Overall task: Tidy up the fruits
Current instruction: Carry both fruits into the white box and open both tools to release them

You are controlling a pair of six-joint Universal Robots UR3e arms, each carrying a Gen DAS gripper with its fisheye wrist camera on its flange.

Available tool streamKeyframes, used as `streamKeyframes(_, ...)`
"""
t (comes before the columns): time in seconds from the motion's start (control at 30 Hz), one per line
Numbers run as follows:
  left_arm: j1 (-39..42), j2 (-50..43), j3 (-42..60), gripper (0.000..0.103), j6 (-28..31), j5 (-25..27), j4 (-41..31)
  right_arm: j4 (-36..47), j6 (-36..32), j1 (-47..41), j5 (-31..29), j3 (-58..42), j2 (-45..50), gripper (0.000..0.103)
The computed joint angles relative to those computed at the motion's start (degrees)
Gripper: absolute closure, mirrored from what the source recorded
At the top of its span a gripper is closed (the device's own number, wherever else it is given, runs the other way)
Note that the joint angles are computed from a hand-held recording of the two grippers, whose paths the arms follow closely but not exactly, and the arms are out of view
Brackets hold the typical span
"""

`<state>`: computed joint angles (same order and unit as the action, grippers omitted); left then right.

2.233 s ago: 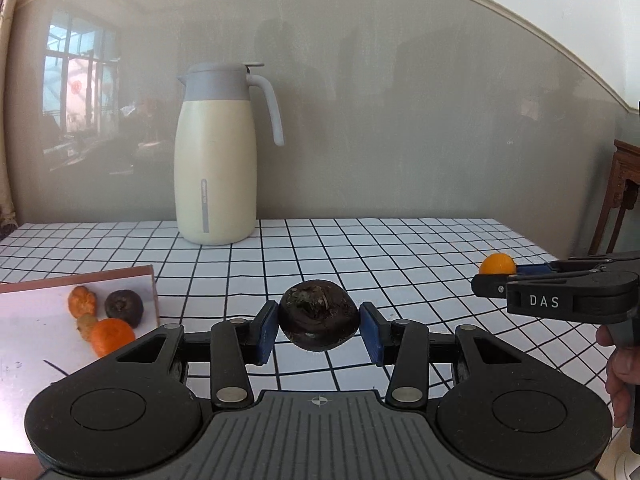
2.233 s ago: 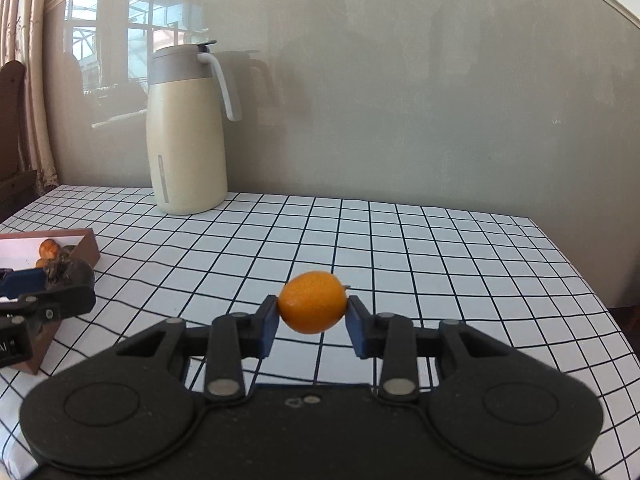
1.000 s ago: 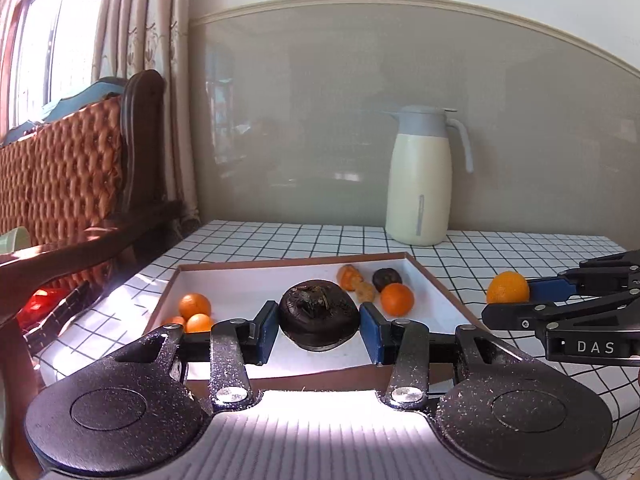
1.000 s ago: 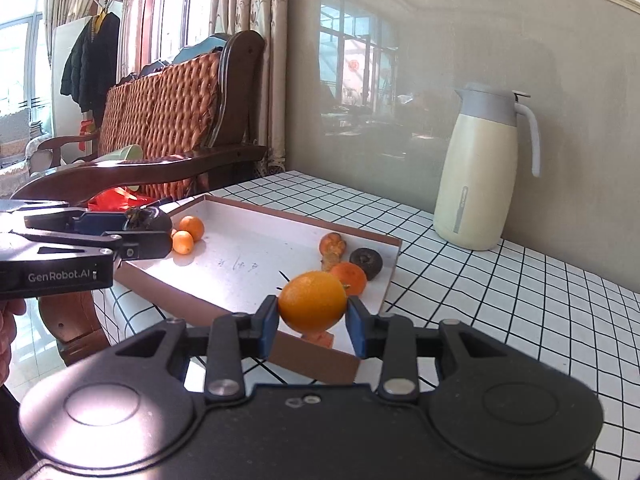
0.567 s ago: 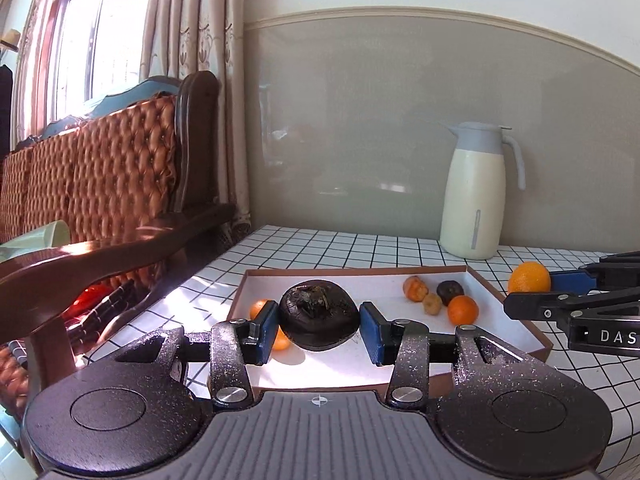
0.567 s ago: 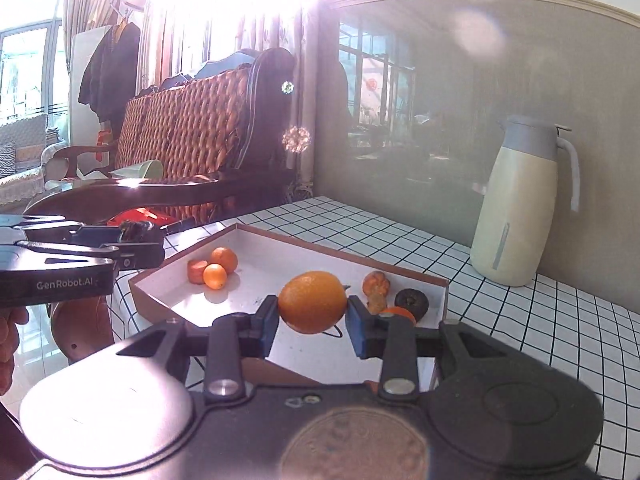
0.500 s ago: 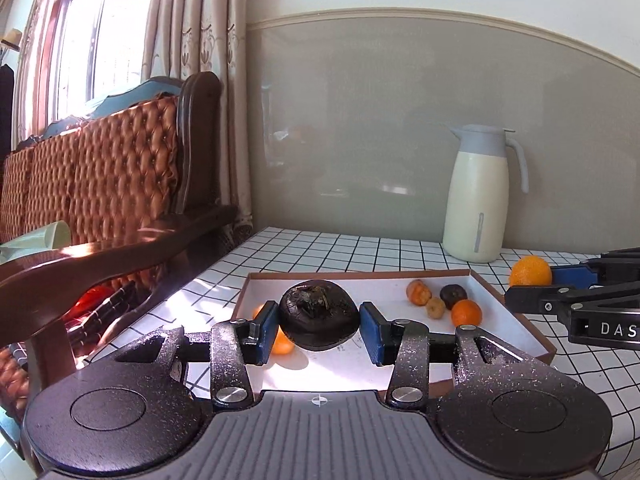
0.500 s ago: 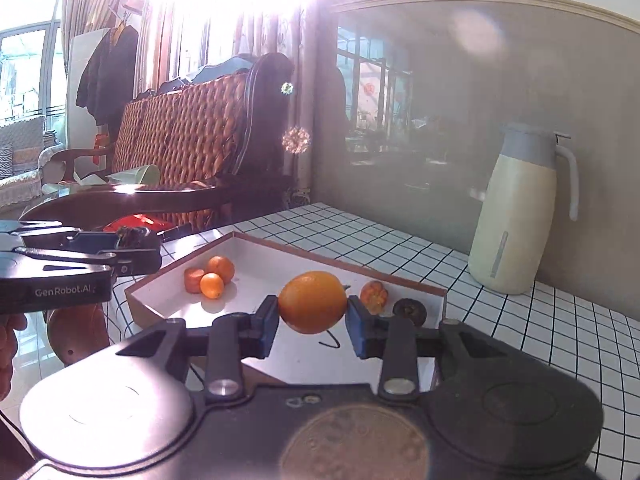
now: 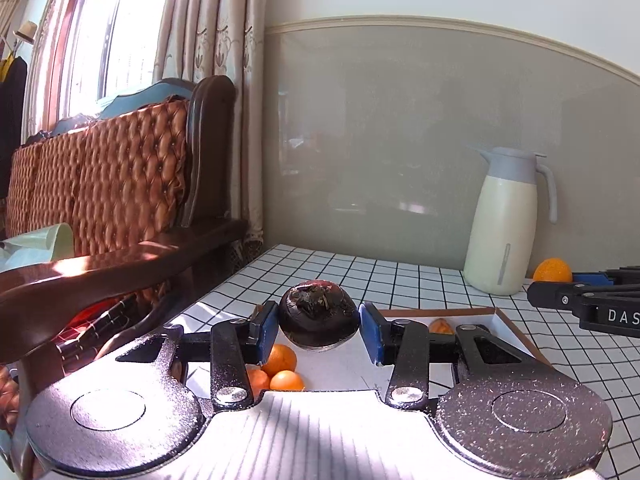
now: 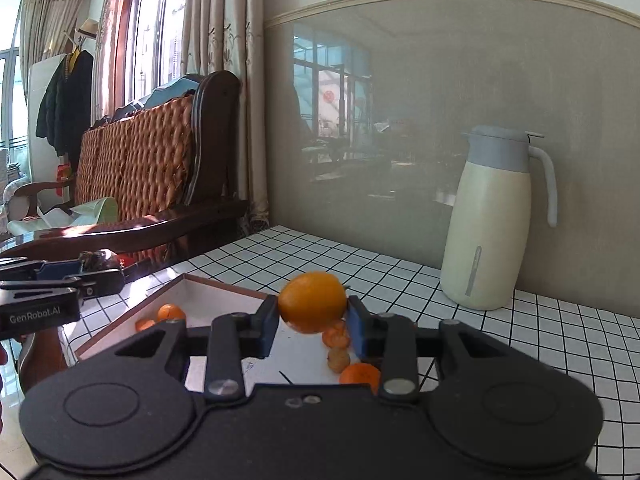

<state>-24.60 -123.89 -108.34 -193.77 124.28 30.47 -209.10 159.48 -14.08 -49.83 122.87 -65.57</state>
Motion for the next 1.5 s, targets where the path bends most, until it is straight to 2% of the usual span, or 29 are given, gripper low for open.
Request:
streamKeyframes(0.73,7.41,-6.42,10.53,0.059,0.13,-5.59,-6.46,6.32,4.39,3.67,-7.57,-15.79,9.83,0.075)
streamKeyframes(1.5,11.91,-13.28,22.44,0.059,1.10,-10.87,-14.95,17.23,2.70,5.93,-11.59,-28.05,16.13,0.075)
